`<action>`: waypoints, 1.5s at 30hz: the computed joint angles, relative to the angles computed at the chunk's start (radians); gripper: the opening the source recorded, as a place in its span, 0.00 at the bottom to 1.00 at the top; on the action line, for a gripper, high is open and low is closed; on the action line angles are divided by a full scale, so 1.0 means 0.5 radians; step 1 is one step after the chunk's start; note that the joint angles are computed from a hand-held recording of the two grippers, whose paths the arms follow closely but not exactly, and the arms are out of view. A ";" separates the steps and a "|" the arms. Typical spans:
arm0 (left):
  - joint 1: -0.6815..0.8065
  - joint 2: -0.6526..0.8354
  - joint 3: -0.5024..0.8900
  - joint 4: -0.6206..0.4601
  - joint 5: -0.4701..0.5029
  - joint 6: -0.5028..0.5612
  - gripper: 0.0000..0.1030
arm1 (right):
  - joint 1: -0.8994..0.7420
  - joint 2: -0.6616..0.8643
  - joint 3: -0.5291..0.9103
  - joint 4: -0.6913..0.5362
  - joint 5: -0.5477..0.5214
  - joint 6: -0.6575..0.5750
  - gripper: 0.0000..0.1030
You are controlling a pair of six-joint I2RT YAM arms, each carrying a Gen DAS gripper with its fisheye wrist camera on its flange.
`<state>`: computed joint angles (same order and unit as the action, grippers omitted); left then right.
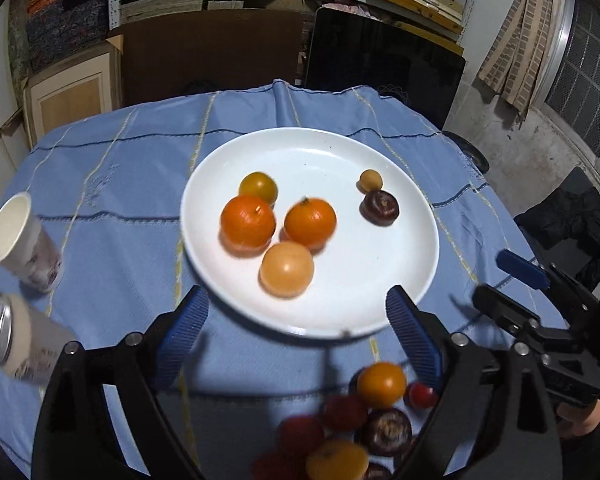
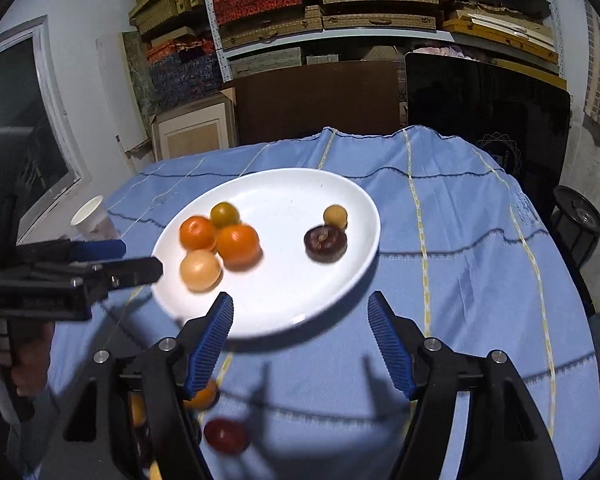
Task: Organize fruits
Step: 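Move both open tools back toward the fruit cluster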
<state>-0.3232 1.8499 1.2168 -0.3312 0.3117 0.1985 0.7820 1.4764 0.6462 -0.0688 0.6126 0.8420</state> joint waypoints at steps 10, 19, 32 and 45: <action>0.407 -0.638 -0.754 0.085 0.131 0.217 0.89 | 0.852 -0.241 -0.162 -0.528 0.447 1.030 0.85; 0.603 -1.037 -1.252 0.077 0.190 0.462 0.89 | 1.198 0.009 -0.059 -0.679 0.477 1.458 0.86; 0.594 -1.466 -1.524 -0.079 0.147 0.571 0.90 | 1.343 0.200 -0.019 -0.565 0.428 1.551 0.86; 0.341 -1.479 -1.740 0.033 -0.001 0.572 0.89 | 1.392 0.269 0.013 -0.529 0.391 1.560 0.90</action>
